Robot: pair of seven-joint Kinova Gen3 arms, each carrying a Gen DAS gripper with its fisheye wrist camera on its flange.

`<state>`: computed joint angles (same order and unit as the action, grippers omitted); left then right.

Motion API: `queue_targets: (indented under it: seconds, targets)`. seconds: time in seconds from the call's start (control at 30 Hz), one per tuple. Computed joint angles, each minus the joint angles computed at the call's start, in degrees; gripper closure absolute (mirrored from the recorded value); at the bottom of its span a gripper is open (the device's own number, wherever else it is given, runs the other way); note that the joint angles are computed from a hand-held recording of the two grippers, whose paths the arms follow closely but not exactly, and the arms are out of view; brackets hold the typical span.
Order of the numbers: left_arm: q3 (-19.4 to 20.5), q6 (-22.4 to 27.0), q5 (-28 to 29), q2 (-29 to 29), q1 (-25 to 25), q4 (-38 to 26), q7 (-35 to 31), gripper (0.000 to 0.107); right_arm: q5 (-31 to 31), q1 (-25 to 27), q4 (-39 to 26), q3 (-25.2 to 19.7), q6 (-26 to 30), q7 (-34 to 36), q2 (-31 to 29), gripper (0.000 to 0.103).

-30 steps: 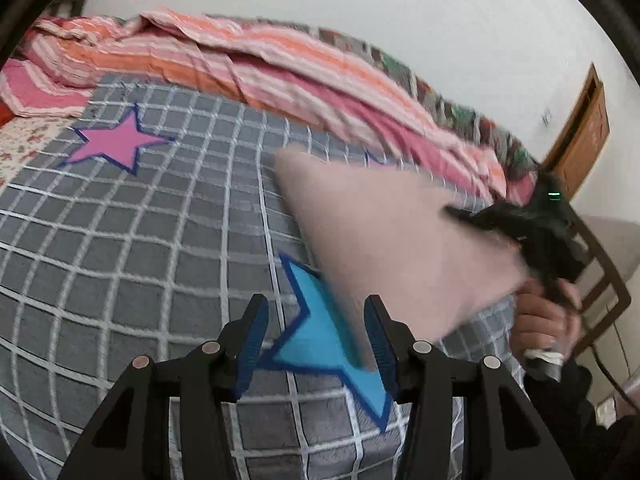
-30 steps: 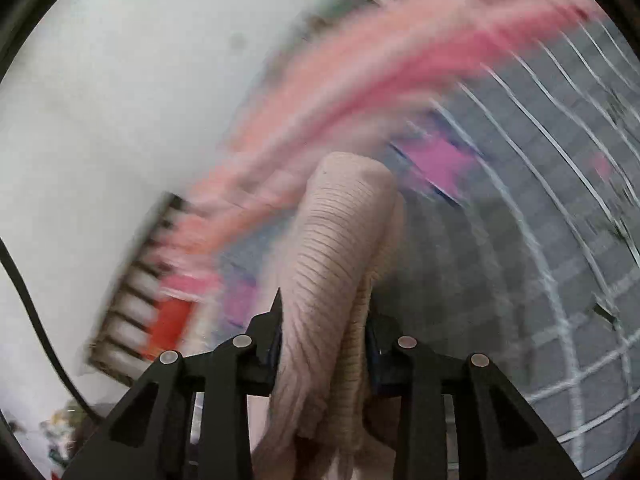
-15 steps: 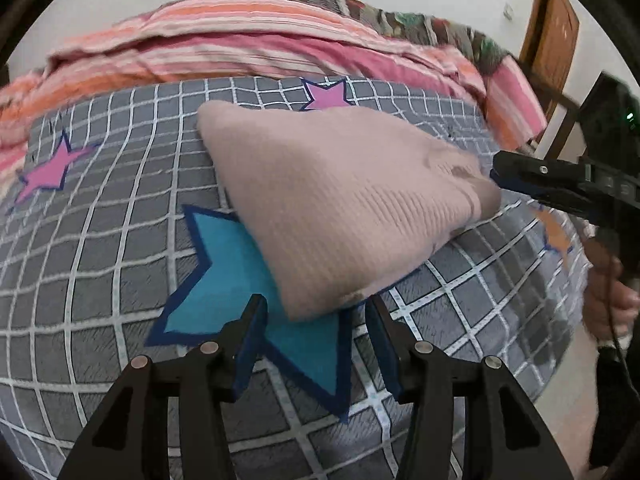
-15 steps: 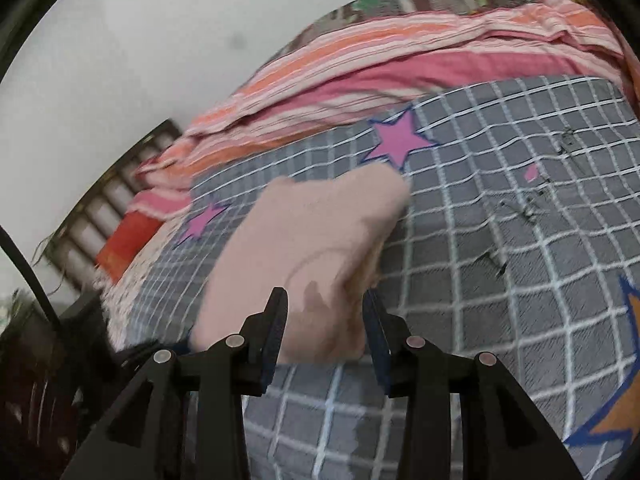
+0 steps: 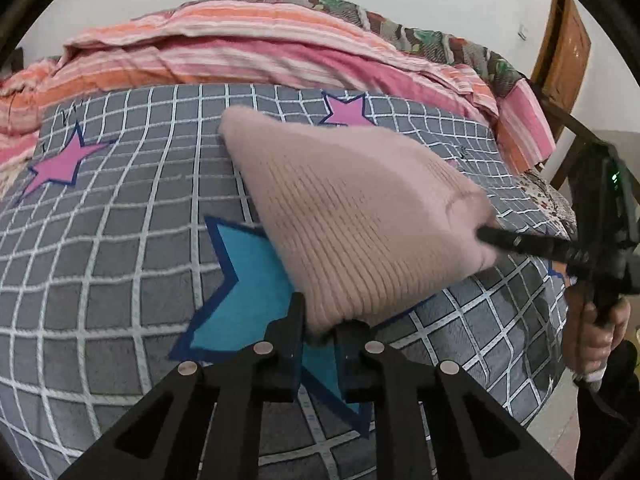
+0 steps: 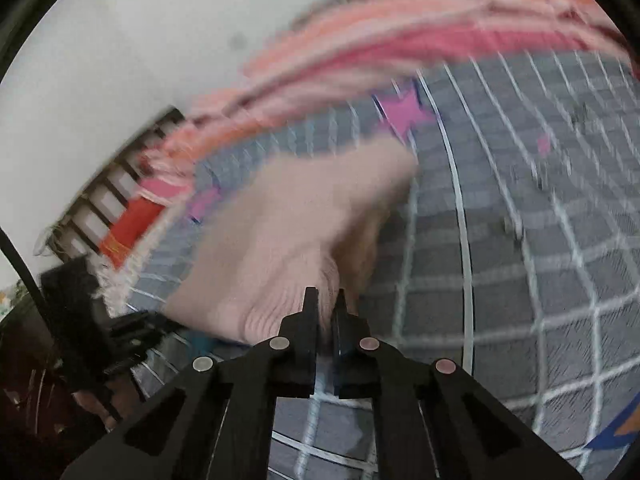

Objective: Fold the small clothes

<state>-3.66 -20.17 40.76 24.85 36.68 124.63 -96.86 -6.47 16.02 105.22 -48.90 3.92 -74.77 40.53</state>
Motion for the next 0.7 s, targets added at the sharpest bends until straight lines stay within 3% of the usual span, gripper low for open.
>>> queue_targets:
  seconds: [0.1, 0.17, 0.23, 0.27, 0.37, 0.43, 0.53, 0.6, 0.7]
  targets:
    - [1.6, 0.1, -1.1, -0.4, -1.5, 0.6, 2.2, 0.088, 0.2, -3.2, 0.1, 3.4, -0.1, -0.4, -1.3, 0.092]
    - [3.3, -0.4, -3.7, -1.1, -3.5, 1.9, 5.7, 0.082, 0.6, -0.7, 0.2, 0.5, -0.6, 0.2, -1.1, 0.084]
    - [6.0, -2.9, -7.2, -1.9, -6.0, 4.4, 10.2, 0.078, 1.2, 1.5, 0.2, -2.3, -2.3, 0.5, -0.6, 0.068]
    - [6.8, -4.1, -8.4, -2.3, -6.7, 5.6, 12.4, 0.078, 1.6, 1.6, -0.3, -2.4, -3.3, 0.1, -0.5, 0.067]
    - [8.0, -5.3, -11.5, -3.3, -8.4, 7.2, 16.0, 0.076, 1.1, -2.6, -4.4, 1.7, -2.8, -2.9, -0.4, 0.067]
    - [5.9, -4.1, -10.4, -3.8, -6.7, 6.5, 14.6, 0.075, -0.6, -7.0, -9.1, 6.5, 1.0, -4.9, 0.0, 0.069]
    - [5.4, -3.3, -13.7, -4.4, -7.4, 5.8, 15.5, 0.075, 3.6, -15.0, -13.1, 14.4, 3.6, -8.4, 0.2, 0.087]
    - [7.9, -4.9, -18.3, -5.1, -10.6, 6.8, 17.7, 0.075, 6.1, -19.8, -11.2, 19.7, 0.8, -6.8, -2.5, 0.089]
    - [12.3, -9.0, -24.3, -5.5, -15.4, 9.3, 22.0, 0.068, 3.0, -22.4, -11.5, 24.2, 0.9, -7.5, -2.4, 0.089]
